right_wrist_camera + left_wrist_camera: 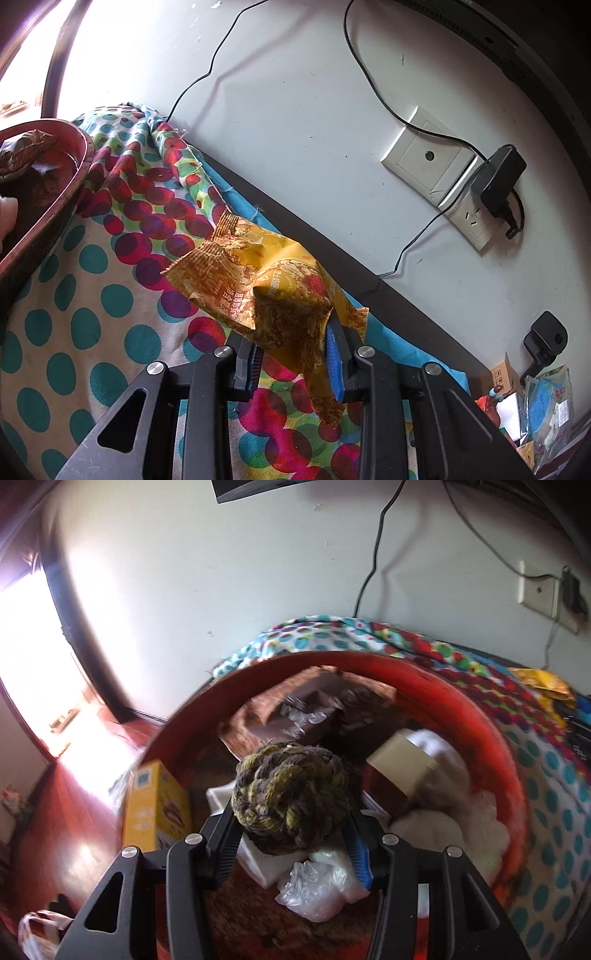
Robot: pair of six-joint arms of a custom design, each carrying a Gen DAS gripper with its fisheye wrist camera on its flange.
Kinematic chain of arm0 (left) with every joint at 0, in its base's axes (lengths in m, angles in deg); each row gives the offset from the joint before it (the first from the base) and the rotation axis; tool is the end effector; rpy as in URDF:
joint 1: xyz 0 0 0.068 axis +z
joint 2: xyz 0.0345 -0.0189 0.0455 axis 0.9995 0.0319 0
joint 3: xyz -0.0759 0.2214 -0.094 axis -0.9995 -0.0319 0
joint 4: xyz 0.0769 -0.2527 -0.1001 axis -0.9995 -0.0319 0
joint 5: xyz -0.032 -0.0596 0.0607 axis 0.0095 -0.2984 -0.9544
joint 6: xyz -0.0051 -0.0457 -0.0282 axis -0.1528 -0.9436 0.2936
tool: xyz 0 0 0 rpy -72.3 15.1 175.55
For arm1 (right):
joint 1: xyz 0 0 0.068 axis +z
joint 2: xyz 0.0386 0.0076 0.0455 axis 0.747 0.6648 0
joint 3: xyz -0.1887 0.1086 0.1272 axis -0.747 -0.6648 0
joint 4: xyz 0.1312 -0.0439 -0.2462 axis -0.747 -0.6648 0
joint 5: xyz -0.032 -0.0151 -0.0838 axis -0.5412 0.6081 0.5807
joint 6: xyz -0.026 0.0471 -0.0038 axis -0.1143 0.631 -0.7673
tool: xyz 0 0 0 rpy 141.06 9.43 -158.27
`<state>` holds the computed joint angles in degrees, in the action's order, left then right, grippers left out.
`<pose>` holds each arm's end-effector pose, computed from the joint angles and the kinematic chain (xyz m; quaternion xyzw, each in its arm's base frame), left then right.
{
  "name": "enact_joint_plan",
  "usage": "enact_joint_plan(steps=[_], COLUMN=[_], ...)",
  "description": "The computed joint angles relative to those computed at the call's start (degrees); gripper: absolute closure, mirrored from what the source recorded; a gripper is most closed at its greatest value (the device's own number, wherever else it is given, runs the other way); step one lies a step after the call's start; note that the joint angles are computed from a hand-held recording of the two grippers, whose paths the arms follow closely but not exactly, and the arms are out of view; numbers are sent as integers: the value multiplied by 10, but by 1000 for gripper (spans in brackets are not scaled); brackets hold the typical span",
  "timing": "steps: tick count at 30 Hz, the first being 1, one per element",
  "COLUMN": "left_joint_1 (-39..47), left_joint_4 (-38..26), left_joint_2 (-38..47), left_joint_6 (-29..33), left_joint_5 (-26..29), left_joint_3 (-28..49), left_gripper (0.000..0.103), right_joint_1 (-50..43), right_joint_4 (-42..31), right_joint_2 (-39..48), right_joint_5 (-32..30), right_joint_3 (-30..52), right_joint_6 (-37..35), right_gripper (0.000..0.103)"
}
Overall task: Organize objects
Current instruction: 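Release the rope ball in the tray with the left gripper while the right gripper drops the snack bag in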
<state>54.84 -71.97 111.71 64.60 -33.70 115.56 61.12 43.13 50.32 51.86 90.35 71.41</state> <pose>0.2952 -0.1774 0.1906 0.0976 0.9200 0.0449 0.3768 0.3096 0.0507 0.1723 -0.0501 0.8843 -0.2393 0.3977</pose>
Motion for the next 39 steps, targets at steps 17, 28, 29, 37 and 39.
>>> enact_joint_plan(steps=[17, 28, 29, 37, 39], left_joint_1=[29, -5, -6, 28, 43], left_joint_4=[51, -56, -69, -103, -106], left_joint_2=[-211, -494, -504, -563, -566], left_joint_6=[-19, -79, -85, -85, -83], left_joint_5=[20, 81, 81, 93, 103], left_joint_3=[-177, -323, -324, -347, -348], left_gripper=[13, 13, 13, 13, 13], right_joint_1=[80, 275, 285, 349, 361], right_joint_4=[-104, -170, -179, -233, -246], right_joint_2=[-82, 9, 24, 145, 175], right_joint_5=[40, 148, 146, 139, 142], right_joint_3=[29, 187, 212, 358, 383], right_joint_6=[36, 50, 53, 103, 121], right_gripper=[76, 76, 77, 77, 77])
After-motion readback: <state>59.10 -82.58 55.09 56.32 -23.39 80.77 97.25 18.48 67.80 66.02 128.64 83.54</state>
